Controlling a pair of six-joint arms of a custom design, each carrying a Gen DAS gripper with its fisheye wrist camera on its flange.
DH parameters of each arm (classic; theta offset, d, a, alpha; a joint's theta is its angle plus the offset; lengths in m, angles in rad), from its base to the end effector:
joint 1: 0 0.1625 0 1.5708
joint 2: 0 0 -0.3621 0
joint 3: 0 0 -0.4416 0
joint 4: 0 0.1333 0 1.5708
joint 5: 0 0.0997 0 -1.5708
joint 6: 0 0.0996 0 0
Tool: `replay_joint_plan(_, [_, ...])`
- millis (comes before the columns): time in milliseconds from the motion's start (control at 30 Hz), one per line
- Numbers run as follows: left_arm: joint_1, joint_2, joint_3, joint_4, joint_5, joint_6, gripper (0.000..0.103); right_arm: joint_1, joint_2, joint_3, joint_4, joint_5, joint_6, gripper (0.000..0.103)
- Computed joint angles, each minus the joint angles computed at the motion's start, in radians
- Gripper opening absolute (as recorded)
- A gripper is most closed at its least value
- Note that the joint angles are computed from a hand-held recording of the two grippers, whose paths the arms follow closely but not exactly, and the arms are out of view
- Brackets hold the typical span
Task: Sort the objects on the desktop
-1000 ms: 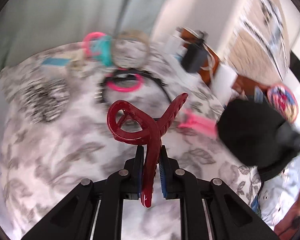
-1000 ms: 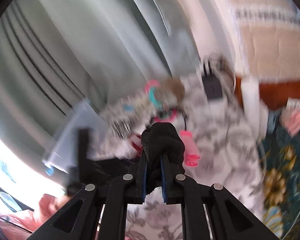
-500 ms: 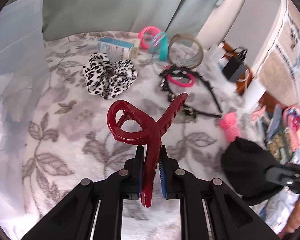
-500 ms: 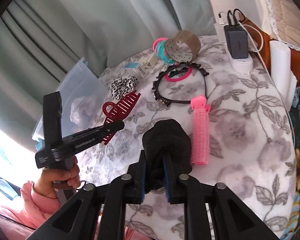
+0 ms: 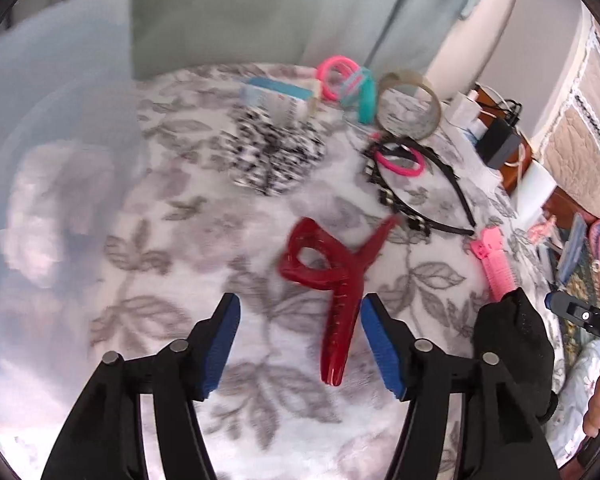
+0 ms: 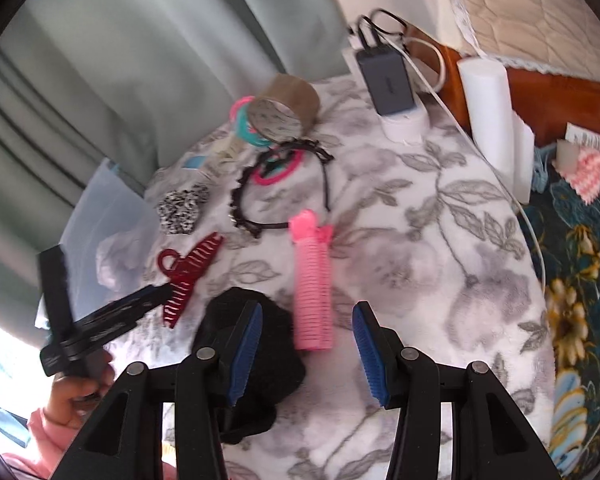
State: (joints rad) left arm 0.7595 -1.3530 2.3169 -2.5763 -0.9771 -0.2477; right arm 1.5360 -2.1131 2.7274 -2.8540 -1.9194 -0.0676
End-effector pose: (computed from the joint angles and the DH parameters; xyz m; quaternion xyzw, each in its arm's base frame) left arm -0.1840 -0.4353 0.0750 0.2600 0.9200 -0.1649 0.2423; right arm 0.0884 -0.3135 0.2065 -0.0417 -0.9311 0.3145 0.1801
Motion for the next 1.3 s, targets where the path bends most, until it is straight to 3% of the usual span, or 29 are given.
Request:
replay_joint_plan(100, [-0.049,-0.054,0.033,0.008,0.077,-0.018,0.067,-0.009,0.038,-0.013,-0.007,-0.001,-0.006,0.050])
replay_joint_plan(167, [-0.079,-0.090,0.054,-0.011,0.074,-0.002,0.067,-0.012,0.062,-0.020,-0.013,-0.003,-0.009,0.050])
replay_joint_plan(233, [-0.103,-0.120,0.065,-0.036,0.026,0.021,0.068,-0.017,0.077,-0.025,-0.018,-0.003,-0.010,0.050])
replay_joint_plan(367, [-0.080,-0.098,0.045,-0.079,-0.290,0.044,0.072,-0.035,0.071,-0.017,-0.030,0.003,-0.011,0.050])
replay_joint_plan(467, [-0.068,-0.010,0.011,-0.050,-0.472,0.053,0.072,-0.045,0.019,0.003,-0.023,0.006,-0.012,0.050])
replay_joint_plan(500, [-0.075,0.015,0.005,-0.043,-0.491,0.059,0.072,-0.048,-0.001,0.010,-0.020,0.007,-0.014,0.050])
replay_joint_plan(700, [-0.093,0.115,-0.028,-0.013,-0.474,0.032,0.072,-0.057,-0.048,0.025,-0.005,0.020,-0.018,0.050])
replay_joint_plan(900, [-0.076,0.115,-0.023,0.000,-0.439,-0.016,0.048,-0.044,0.107,-0.020,-0.055,0.045,-0.024,0.050])
replay_joint_plan(1067, [-0.073,0.117,-0.016,-0.007,-0.434,-0.003,0.032,-0.037,0.176,-0.041,-0.084,0.014,-0.010,0.050])
replay_joint_plan(1300, [-0.054,0.116,-0.018,-0.004,-0.424,-0.012,0.027,-0.019,0.263,-0.078,-0.098,-0.009,0.007,0.050])
